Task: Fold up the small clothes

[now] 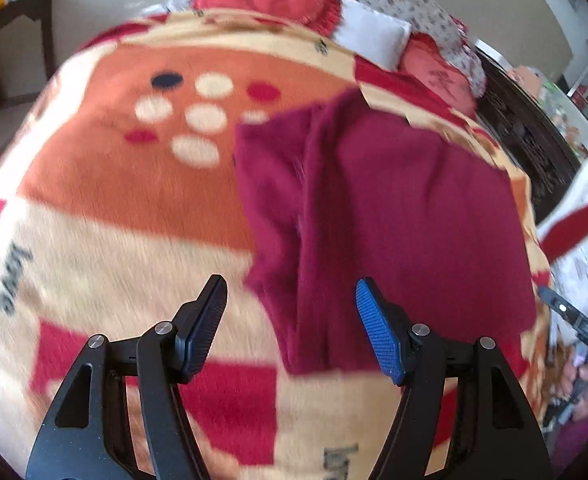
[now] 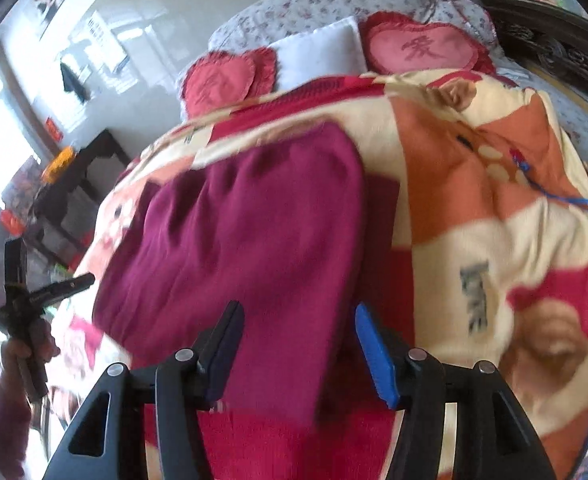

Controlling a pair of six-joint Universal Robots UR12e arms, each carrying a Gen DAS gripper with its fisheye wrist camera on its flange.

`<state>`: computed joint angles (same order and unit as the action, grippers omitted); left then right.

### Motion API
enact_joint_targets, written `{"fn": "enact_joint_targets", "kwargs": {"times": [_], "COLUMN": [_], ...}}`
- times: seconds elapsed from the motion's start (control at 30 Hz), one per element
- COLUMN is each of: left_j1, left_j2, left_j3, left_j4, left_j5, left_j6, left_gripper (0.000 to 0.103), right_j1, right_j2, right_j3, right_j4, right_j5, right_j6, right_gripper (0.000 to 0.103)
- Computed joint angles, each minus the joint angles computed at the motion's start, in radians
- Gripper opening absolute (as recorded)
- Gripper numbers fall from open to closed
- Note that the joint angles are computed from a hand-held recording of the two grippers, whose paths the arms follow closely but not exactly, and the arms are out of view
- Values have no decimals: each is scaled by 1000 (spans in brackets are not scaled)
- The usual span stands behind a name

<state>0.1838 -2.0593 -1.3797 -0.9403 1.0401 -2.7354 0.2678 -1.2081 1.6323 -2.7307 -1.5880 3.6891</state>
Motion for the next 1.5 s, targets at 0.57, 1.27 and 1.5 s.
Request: {"fn": "enact_joint_targets", "kwargs": {"times": [0.57, 1.27, 1.5], "left_j1": [2, -17, -2], "left_j2": [45, 18, -3], "left_j3": [-75, -79, -64], "left_j4": [-22, 111, 76], "left_j5": [-30, 32, -6], "left_j6": [163, -89, -140], "left_gripper": [17, 33, 44], "right_j1": [18, 66, 81], "right_j2": [-41, 152, 328], "right_j3": [69, -223, -481], "right_j4": [-32, 103, 217], "right_j5": [-5, -41, -20], "right_j6": [19, -135, -281], "right_gripper": [7, 44, 41]}}
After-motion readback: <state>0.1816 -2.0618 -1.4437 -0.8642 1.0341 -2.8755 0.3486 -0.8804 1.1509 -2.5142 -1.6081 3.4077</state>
